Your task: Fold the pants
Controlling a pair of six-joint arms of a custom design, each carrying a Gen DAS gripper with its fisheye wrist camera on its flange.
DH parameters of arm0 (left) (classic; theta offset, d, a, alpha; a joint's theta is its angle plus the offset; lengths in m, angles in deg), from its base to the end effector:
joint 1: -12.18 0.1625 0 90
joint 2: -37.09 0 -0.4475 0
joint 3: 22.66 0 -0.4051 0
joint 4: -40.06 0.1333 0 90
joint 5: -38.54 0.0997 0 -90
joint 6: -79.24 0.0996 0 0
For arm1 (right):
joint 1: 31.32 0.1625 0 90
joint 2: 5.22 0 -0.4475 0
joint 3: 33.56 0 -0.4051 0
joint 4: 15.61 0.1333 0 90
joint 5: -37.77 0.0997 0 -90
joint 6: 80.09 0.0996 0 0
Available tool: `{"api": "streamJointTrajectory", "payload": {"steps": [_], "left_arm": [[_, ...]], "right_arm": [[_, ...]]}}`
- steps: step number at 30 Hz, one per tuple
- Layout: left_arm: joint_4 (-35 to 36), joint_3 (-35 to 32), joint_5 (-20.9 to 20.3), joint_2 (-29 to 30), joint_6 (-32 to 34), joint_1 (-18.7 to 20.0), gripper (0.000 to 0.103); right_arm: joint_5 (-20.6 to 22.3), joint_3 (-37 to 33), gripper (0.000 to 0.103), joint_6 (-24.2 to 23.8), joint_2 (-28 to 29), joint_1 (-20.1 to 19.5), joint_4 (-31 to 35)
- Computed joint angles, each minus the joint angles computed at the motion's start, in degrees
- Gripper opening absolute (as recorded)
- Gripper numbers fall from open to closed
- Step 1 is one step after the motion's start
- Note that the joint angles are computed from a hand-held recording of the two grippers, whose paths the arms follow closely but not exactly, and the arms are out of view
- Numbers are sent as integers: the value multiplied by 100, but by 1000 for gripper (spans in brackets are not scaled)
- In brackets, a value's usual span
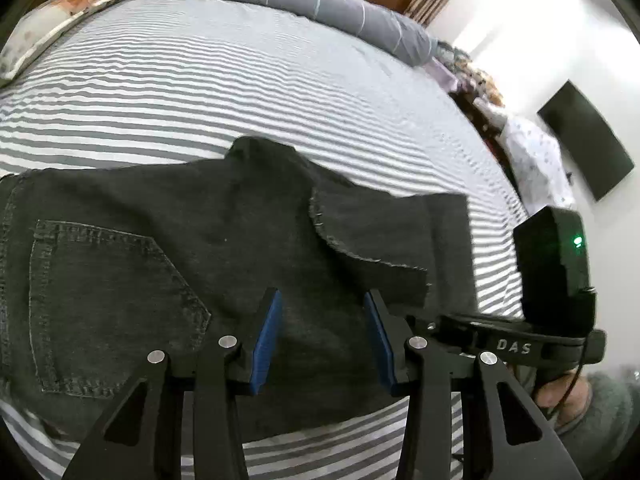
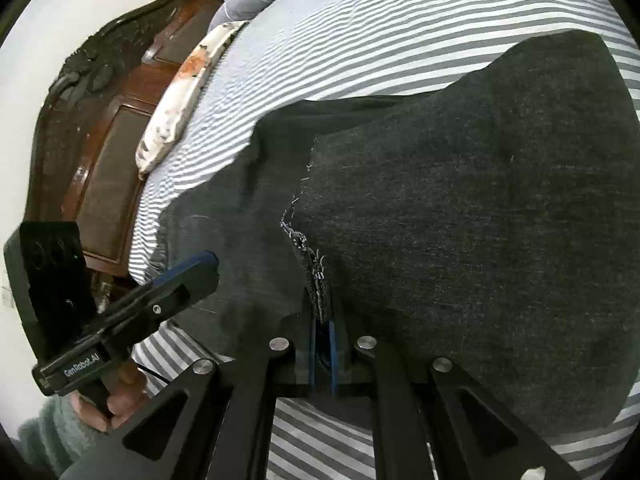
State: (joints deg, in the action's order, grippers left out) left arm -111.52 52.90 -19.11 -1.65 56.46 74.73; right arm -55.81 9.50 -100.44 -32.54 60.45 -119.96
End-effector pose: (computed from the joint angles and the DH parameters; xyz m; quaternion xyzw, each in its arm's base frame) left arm -0.2028 -0.7952 0.1651 -0.0215 0.9397 -0.3019 0.1590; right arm 0.1543 -0.8804 0.1562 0.1921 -0.9808 -0.0170 0.0289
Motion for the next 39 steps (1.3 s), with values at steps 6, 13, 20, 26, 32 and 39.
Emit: {"api": "streamJointTrajectory", "payload": {"steps": [6, 13, 20, 26, 32, 39], "left_arm": [[-86, 63, -192, -100, -110, 46, 48], [266, 18, -822, -85, -422, 139, 52], [558, -168, -1287, 79, -912, 266, 53], [900, -442, -1071, 340, -1056, 208, 53], [972, -611, -579, 570, -830, 40, 52], [755, -692, -167, 699, -704, -91, 28]], "right_arm": [[-319, 167, 32, 44, 31, 93, -95], [-82, 1453, 48, 67, -769, -2, -971], [223, 2079, 48, 754, -1198, -370, -1065], [407, 2137, 46, 1293, -1253, -575, -1341], [275, 2292, 48, 1718, -1427, -687, -2108], [504, 2324, 46, 2105, -1466, -790, -2340]]}}
